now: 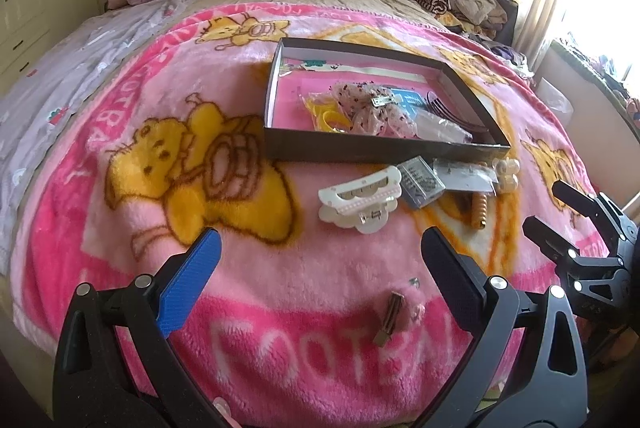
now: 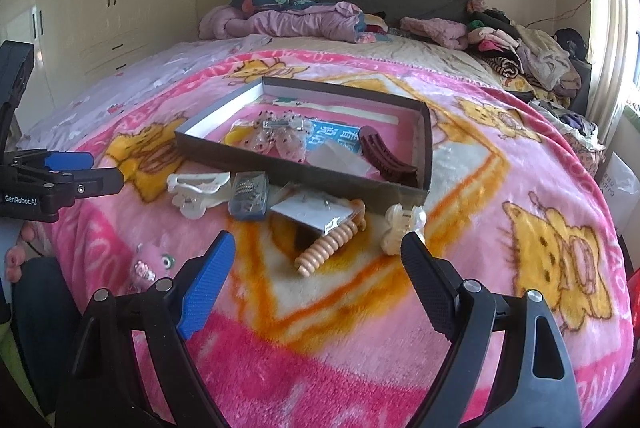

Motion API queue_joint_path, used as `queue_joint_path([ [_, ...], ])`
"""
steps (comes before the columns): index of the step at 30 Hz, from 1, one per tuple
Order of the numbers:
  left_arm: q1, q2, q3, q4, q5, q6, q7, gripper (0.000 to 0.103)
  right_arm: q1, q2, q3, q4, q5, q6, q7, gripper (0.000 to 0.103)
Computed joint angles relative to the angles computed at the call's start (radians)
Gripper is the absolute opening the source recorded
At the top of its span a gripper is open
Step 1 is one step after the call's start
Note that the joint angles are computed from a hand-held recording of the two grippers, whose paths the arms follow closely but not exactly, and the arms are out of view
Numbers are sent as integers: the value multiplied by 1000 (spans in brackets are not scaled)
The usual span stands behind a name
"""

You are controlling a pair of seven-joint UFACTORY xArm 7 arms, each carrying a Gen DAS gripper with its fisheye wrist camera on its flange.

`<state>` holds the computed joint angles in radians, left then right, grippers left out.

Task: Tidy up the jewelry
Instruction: 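Lift both tools away from the gray box, then move left tool to the pink fuzzy hair clip and close on it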

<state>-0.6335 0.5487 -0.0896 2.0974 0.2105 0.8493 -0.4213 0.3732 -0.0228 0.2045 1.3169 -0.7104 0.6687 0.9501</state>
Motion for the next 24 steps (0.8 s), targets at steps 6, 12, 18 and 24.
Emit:
queue_joint_path([
  [6,-7,-14,-7,-31,5,-7,14,92,1,-10,3,-20,14,-5,-4,82],
  [12,-12,-20,-20,-54,-2,-10,36,92,-6,-24,6,-43,25,-10,-2,82],
  [18,-23,-19,-23,-66,-3,-10,38,92,-21,-46,9,-73,31,-17,6,82],
  [24,-33,-6,-26,-62,-4,-10,48,92,-41,-65,13,-98,33,-22,17,82],
])
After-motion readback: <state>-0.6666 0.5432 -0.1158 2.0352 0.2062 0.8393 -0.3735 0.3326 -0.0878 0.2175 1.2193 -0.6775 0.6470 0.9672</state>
